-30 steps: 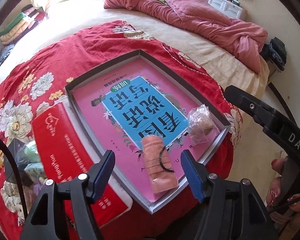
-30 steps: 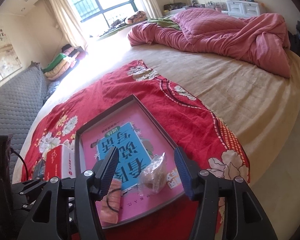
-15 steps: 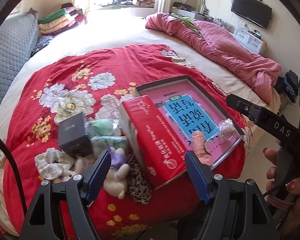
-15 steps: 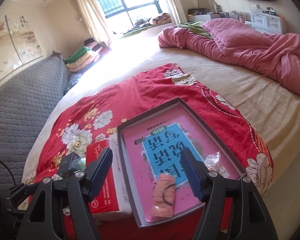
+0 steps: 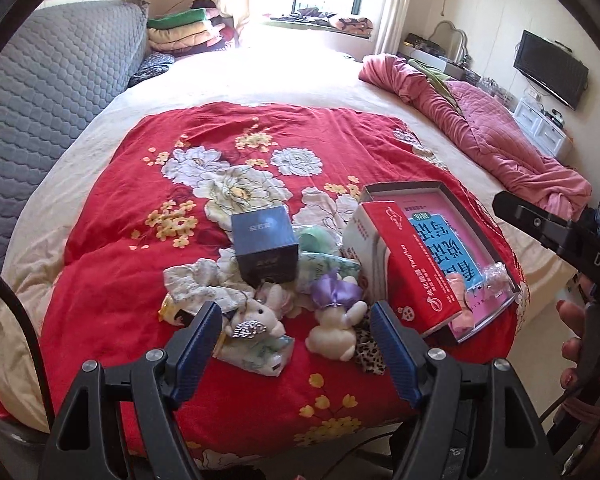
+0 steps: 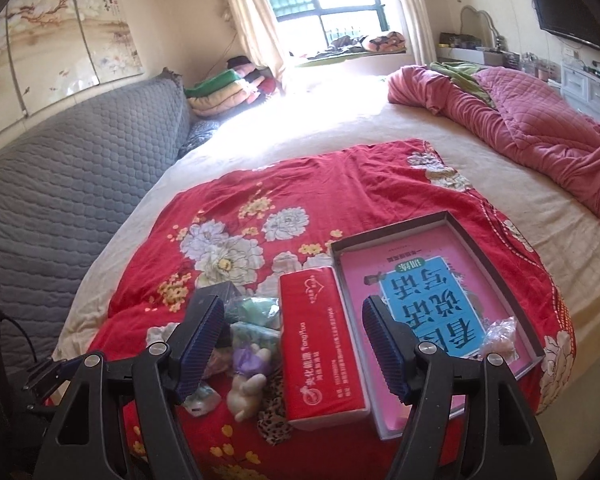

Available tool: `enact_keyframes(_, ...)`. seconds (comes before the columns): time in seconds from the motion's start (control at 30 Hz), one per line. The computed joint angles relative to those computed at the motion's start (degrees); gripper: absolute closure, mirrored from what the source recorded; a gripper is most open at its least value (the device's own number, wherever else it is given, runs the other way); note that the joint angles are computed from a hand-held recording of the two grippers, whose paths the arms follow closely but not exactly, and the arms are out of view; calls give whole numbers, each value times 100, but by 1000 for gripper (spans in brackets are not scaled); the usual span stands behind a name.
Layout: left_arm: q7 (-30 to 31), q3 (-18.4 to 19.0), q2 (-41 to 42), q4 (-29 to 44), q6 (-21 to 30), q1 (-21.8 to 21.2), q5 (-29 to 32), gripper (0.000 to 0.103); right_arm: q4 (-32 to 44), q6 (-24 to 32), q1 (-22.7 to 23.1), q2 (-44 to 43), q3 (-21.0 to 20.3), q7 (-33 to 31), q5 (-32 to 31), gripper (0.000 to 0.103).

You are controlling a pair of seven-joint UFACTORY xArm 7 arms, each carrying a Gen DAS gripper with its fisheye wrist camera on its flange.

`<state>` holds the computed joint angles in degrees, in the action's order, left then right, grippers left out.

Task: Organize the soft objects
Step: 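Move both open tools back to the pile of soft items, then grasp the white floral scrunchie with the left tool while the right tool grasps the purple-bow bunny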

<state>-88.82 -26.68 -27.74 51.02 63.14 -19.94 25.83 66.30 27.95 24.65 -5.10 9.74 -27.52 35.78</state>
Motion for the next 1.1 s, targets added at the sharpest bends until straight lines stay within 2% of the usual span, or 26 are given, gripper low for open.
enact_keyframes(0.63,-150,-20,-2218,-1262,735,273,-884,27,-169,16,353,-260,85,-164,-131,30)
enact_keyframes(0.9,-195,50,-2822,-1959,608,275,-1354,27,-427,-68,528,-164,271,-121,-509,30)
enact_keyframes(1.1,-213,65,-2882,-2285,365,260,-1516,27,-568,-64,625,-23,346,-139,-687,30)
